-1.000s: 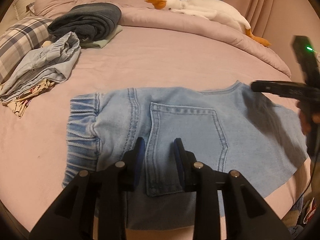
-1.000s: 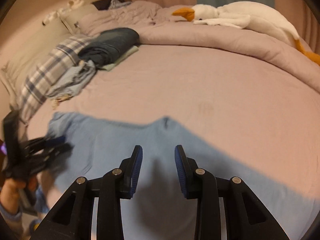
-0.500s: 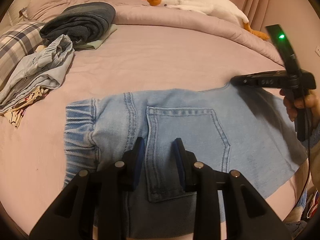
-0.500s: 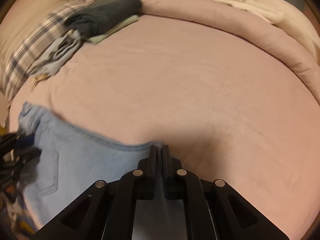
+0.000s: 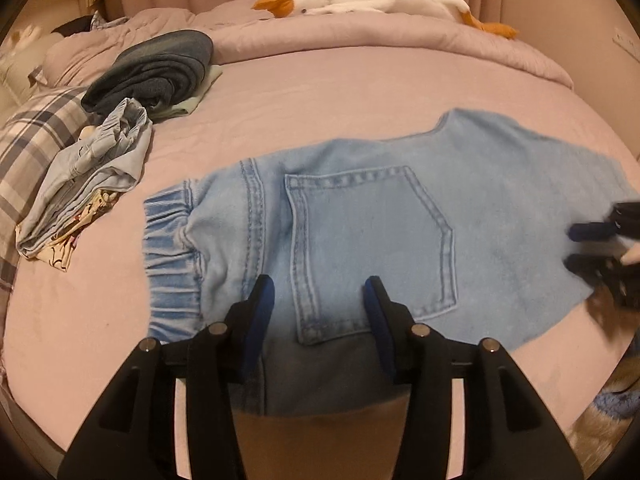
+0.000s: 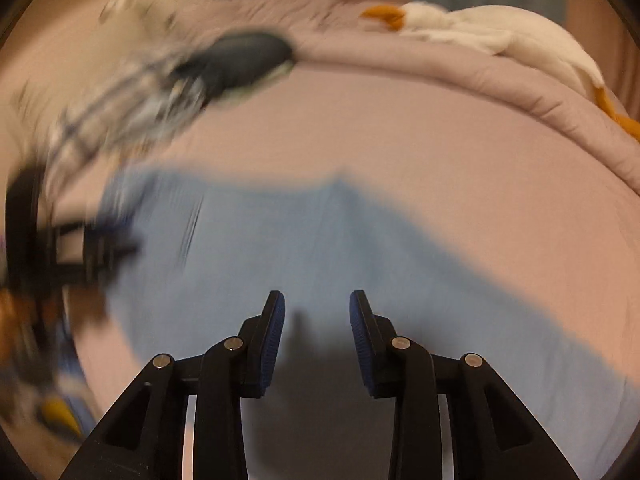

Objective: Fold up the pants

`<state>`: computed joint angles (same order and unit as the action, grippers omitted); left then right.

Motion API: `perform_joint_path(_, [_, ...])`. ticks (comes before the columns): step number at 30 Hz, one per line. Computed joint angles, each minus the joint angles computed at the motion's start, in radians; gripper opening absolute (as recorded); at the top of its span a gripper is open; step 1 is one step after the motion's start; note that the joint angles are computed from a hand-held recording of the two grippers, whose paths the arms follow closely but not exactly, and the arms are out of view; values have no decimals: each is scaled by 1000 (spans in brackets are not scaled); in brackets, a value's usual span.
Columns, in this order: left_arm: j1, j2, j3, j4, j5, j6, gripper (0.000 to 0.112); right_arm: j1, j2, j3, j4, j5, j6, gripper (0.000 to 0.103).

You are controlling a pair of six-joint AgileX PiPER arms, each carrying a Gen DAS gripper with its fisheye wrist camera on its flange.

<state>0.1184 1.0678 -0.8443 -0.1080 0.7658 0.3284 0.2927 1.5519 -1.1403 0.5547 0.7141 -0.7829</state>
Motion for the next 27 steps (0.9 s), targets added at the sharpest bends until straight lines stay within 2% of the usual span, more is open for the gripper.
perform_joint_path(1, [10, -3, -1, -7, 7, 16, 49, 35, -44, 97, -21, -85, -6, 33])
perform_joint_path(2, [21, -3, -5, -16, 18, 35, 49, 38, -110, 186, -1, -136, -53, 33])
perform_joint_path(3, [34, -1, -13, -24, 31, 53, 49, 2, -169, 245, 30, -147, -110, 33])
perform_joint_path(4, [33, -2, -22, -18, 49, 45, 49, -37, -189, 264, 91, -118, -172, 33])
perform_joint_path(6, [-8, -12, -39, 51, 72, -42, 49, -186, -183, 249, 217, 52, -239, 33])
perform_joint_path(8, [-45, -24, -48, 95, 83, -110, 51, -354, -173, 229, 289, 174, -242, 33])
perform_joint_path(11, [-69, -31, -65, 12, 110, -117, 51, -645, -145, 225, 443, 319, -266, 36])
perform_joint_path(14, [-172, -7, -91, -38, 103, -170, 51, -910, -77, 225, 530, 379, -219, 43])
perform_joint_path(17, [-295, 58, -135, -97, 98, -210, 52, -1124, 2, 232, 563, 380, -157, 43])
perform_joint_path(21, [-454, 182, -202, -222, 83, -219, 52, -1248, 83, 238, 582, 349, -105, 43])
perform_joint_path(24, [-520, 295, -260, -353, 78, -196, 52, -1262, 146, 228, 634, 347, -132, 43])
perform_joint_path(27, [-558, 380, -304, -414, 63, -207, 51, -1220, 171, 196, 691, 305, -156, 43])
